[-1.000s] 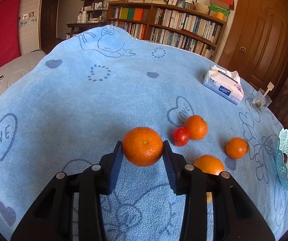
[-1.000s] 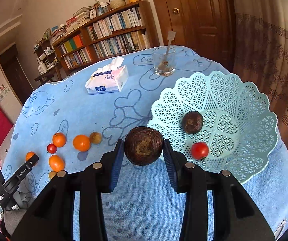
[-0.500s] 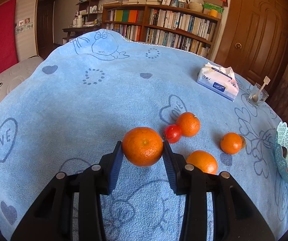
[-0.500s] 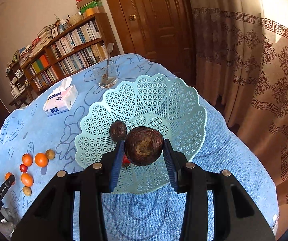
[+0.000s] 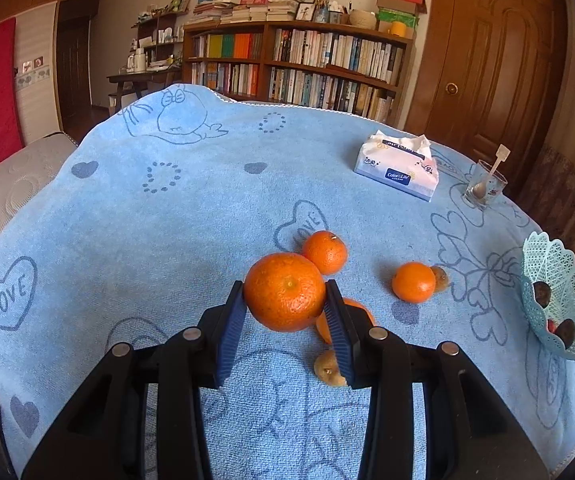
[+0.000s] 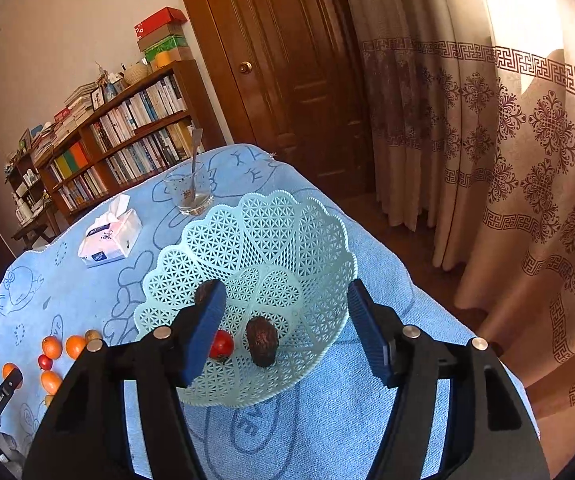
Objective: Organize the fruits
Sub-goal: 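Place the brown fruit in the basket with the right gripper and open it, then lower the orange into the basket and open the left gripper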
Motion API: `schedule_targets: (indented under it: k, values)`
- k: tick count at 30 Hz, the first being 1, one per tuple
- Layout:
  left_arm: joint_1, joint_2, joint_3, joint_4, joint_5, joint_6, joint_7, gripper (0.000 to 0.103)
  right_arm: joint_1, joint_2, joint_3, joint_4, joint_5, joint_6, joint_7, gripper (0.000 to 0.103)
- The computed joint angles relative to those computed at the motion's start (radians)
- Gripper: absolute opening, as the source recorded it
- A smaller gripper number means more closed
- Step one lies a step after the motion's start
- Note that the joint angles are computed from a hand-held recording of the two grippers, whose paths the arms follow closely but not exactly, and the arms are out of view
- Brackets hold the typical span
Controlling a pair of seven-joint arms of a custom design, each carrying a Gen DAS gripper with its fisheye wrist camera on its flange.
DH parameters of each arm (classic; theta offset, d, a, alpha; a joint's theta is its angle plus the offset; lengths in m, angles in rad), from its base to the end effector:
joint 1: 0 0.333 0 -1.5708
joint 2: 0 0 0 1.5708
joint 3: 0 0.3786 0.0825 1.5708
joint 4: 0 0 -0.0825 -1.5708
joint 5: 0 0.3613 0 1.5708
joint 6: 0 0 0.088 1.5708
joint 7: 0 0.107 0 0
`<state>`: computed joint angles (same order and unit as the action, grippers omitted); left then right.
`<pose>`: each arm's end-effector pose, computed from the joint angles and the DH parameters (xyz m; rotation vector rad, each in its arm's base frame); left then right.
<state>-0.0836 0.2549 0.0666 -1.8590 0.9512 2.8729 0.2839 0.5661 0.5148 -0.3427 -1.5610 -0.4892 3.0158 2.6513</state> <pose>0.6513 -0.0616 0.5247 -1.9893 1.2794 -0.7508 0.6997 0.2606 0.5300 -1.3380 1.7624 -0.6472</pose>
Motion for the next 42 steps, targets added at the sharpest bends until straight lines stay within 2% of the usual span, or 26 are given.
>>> schedule_targets:
  k: [2,5,8,10,12,15,19,23,26,29,34,39,40,41,42]
  values:
    - [-0.004,-0.001,-0.009,0.008,-0.005,0.003,0.018,0.040,0.036,0.000,-0.060,-0.011,-0.022,0.019,0.052,0.068]
    - [-0.010,0.003,-0.026,0.023,-0.031,0.011,0.062,0.040,0.053,-0.001,-0.100,-0.022,-0.037,0.039,0.088,0.068]
    - [-0.023,0.017,-0.042,0.048,-0.074,0.017,0.125,0.040,0.145,0.015,-0.239,-0.032,-0.096,0.060,0.184,0.070]
    - [-0.035,0.028,-0.050,0.068,-0.104,0.018,0.171,0.040,0.213,0.035,-0.342,-0.037,-0.144,0.072,0.257,0.078]
    - [-0.040,0.042,-0.067,0.089,-0.159,0.021,0.236,0.040,0.247,0.052,-0.398,-0.037,-0.173,0.082,0.296,0.079]
    - [-0.052,0.072,-0.089,0.129,-0.245,0.016,0.342,0.040,0.254,0.065,-0.424,-0.036,-0.190,0.089,0.311,0.079]
    - [-0.064,0.118,-0.123,0.191,-0.359,0.005,0.482,0.040,0.245,0.082,-0.427,-0.033,-0.174,0.105,0.317,0.080]
    - [-0.081,0.174,-0.155,0.275,-0.459,-0.021,0.618,0.040,0.297,0.131,-0.508,-0.041,-0.135,0.123,0.350,0.080]
    - [-0.091,0.218,-0.180,0.337,-0.533,-0.035,0.718,0.040,0.324,0.157,-0.547,-0.049,-0.093,0.128,0.348,0.080]
    - [-0.094,0.268,-0.214,0.409,-0.612,-0.063,0.817,0.040,0.374,0.191,-0.623,-0.065,-0.052,0.152,0.363,0.080]
    - [-0.114,0.349,-0.243,0.533,-0.715,-0.124,0.954,0.040,0.380,0.195,-0.628,-0.085,0.029,0.155,0.337,0.080]
    - [-0.141,0.418,-0.252,0.644,-0.799,-0.183,1.063,0.040,0.415,0.217,-0.673,-0.102,0.098,0.166,0.311,0.080]
    - [-0.144,0.427,-0.256,0.660,-0.815,-0.195,1.080,0.045,0.421,0.220,-0.679,-0.105,0.111,0.168,0.303,0.080]
    - [-0.150,0.430,-0.252,0.667,-0.827,-0.196,1.088,0.066,0.425,0.222,-0.684,-0.109,0.124,0.172,0.295,0.080]
    - [-0.159,0.426,-0.240,0.659,-0.832,-0.180,1.084,0.078,0.430,0.225,-0.689,-0.112,0.137,0.174,0.288,0.080]
